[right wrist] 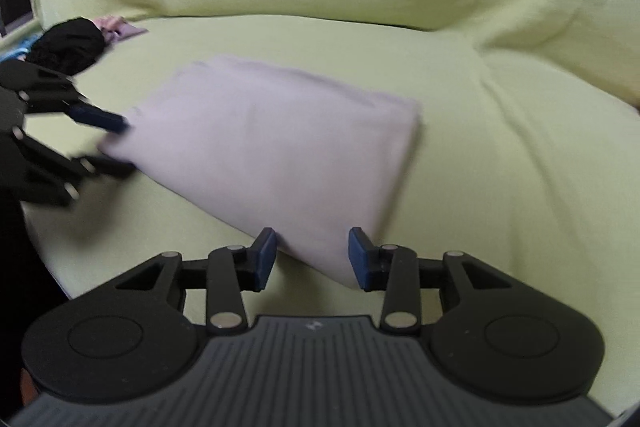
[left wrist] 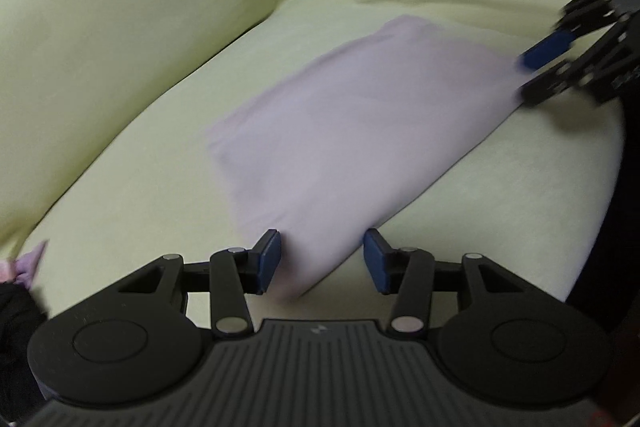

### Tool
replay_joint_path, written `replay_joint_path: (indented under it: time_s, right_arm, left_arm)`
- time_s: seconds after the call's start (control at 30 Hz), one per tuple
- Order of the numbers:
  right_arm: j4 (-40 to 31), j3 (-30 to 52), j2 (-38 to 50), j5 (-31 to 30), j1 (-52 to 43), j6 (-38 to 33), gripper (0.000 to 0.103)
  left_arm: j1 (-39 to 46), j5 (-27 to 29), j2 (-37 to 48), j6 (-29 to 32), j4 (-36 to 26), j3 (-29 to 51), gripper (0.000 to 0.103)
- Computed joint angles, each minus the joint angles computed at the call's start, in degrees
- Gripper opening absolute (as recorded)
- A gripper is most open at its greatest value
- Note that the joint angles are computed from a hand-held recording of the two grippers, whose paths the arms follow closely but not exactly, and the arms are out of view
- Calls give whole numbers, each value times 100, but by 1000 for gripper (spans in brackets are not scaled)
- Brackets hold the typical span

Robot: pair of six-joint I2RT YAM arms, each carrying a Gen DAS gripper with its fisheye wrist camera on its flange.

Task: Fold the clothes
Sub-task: 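Move both open tools to opposite ends of the folded beige shirt, then close the left tool on one shirt end while the right tool grips the other end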

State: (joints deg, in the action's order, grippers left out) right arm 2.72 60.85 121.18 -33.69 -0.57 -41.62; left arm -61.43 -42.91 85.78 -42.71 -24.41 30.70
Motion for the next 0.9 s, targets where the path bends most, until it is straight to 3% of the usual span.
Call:
replay_joint_path:
  time_s: [0.1,0.27,0.37,0.6,0.77,0.9]
  right_arm:
    - [635,-572,-324,225,17,-565,36]
    - [2143,-1729,-665,556,332,-1872,37]
    - [2758,-2041,-575,857,560,-2284,37]
    - [3012,-2100,-456,856,749,-2568,37]
    - [2898,-2012,-417,739,661,-2687,37]
    - [2863,-2053,-489,718,612,-2669,37]
  left_arm:
    - [-225,-206,135,-59,-714,294,53]
    - [-649,-461,970,777,-794,877,54]
    - [-709,-644,1611,1092,-694,1260,54]
    - [-660,-966,2210,1861,44,1594,54]
    - [-443,-975,2147,2390,577,1393,54]
    - [-438,-957,2074,2388,535,1363,54]
